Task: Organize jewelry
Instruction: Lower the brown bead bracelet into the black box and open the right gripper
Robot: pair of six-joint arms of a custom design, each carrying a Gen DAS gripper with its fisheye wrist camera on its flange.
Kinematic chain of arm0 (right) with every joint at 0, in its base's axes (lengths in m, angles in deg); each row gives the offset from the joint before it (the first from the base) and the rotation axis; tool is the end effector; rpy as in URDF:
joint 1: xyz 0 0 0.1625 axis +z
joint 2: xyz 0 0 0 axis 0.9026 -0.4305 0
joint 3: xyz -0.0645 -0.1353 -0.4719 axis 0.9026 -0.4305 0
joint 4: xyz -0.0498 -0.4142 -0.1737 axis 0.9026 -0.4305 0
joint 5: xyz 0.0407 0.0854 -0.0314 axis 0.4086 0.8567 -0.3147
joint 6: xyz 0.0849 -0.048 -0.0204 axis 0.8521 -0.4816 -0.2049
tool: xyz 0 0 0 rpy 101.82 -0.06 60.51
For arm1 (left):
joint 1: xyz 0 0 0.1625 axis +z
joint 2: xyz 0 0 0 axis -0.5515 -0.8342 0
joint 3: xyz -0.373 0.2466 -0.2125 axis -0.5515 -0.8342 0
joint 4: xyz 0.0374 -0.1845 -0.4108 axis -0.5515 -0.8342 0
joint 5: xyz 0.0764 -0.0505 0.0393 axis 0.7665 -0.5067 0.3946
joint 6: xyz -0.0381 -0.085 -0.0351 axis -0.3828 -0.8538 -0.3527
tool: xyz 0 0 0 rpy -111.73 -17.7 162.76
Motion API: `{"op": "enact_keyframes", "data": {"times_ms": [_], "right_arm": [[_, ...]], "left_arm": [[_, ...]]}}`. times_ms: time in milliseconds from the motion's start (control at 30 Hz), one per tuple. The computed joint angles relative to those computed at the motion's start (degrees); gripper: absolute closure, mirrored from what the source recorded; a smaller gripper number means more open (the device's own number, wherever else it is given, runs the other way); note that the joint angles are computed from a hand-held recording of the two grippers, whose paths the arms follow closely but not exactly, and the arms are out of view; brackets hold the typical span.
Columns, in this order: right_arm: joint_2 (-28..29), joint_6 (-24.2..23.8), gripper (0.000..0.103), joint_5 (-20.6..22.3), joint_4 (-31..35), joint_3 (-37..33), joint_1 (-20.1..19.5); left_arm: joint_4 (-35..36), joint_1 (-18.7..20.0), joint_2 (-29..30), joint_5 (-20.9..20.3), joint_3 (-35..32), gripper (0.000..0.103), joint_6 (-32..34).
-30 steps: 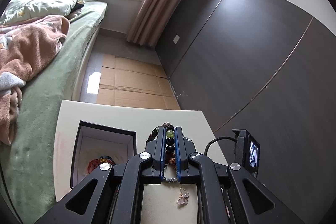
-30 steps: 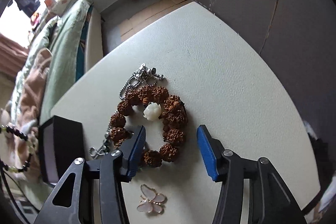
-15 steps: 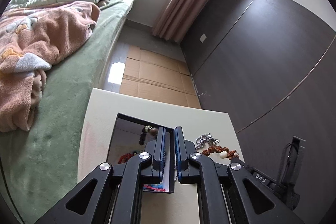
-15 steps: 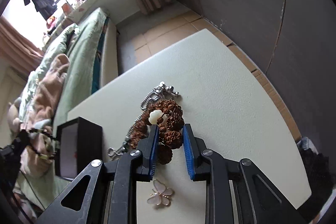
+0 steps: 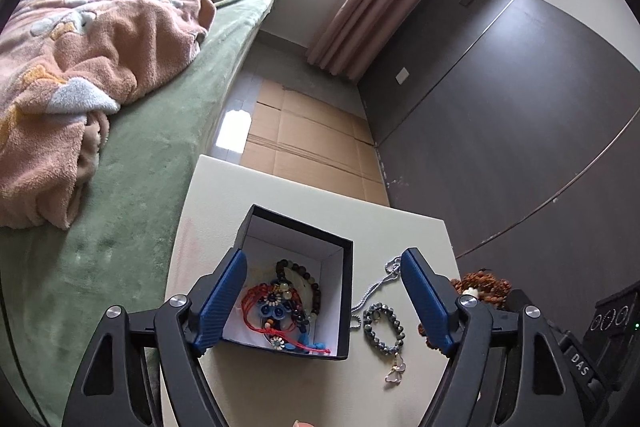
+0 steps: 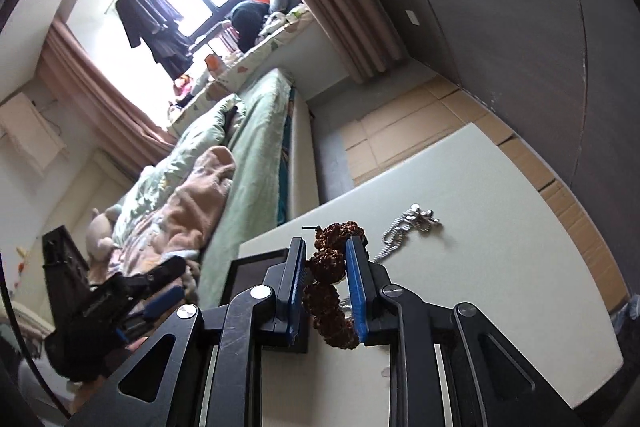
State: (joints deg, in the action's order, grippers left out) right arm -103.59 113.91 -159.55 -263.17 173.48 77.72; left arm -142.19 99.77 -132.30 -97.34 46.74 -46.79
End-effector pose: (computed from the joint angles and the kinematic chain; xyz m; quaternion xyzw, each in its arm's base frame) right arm 0.4332 -0.2728 -0.0057 -0.0598 -0.8531 0.5006 0.1343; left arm -0.0092 -0.4176 0.4259 0.1656 0.9547 -0.2330 0.0822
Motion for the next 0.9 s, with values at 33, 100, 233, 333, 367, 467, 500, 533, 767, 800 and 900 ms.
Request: {"op": "enact_keyframes", "data": {"times_ms": [33, 100, 233, 333, 367, 467, 500, 533, 767, 800, 900], "right_arm": [[0.6, -2.5, 0.081, 0.5, -2.3, -0.8, 0.2], [1.9, -7.5, 0.081, 2.1, -6.6, -2.5, 0.5], [3.6, -13.1, 0.081, 5.6, -10.0, -5.5, 0.2], [4.9, -14.5, 0.081, 7.5, -9.0, -7.8, -0.6], [5.4, -14.7, 0.081, 8.4, -8.6, -8.6, -0.9], [6.3, -14.8, 0.081, 9.8, -7.3, -10.2, -1.7], [6.4, -14.9, 0.081, 10.2, -7.6, -10.0, -1.9], [6.6, -14.8, 0.081, 10.5, -7.3, -10.2, -2.1], [7.8, -13.0, 0.081, 9.9, -2.9, -12.4, -3.7], [7.9, -12.6, 0.081, 10.2, -2.7, -12.4, -4.1], [7.8, -11.8, 0.079, 17.3, -3.9, -11.6, -6.8]], "left_arm": [[-0.2, 0.1, 0.0, 0.2, -0.1, 0.023, 0.0], [-0.9, -0.2, -0.2, 1.1, 0.0, 0.023, 0.0], [-2.3, -0.4, -0.3, 1.9, 0.0, 0.023, -0.1], [-3.0, -0.1, -0.1, 1.9, -0.4, 0.023, -0.3], [-3.4, 0.1, 0.0, 1.7, -0.5, 0.023, -0.2], [-4.4, 0.9, 0.6, 1.4, -1.2, 0.023, -0.2], [-4.8, 1.1, 0.7, 1.3, -1.3, 0.023, -0.3], [-5.0, 1.4, 0.9, 1.2, -1.5, 0.023, -0.3], [-5.7, 3.6, 2.6, 0.1, -3.3, 0.023, -0.5], [-5.8, 3.7, 2.7, 0.2, -3.5, 0.023, -0.5], [-6.0, 4.4, 3.3, -0.1, -4.1, 0.023, -0.5]]}}
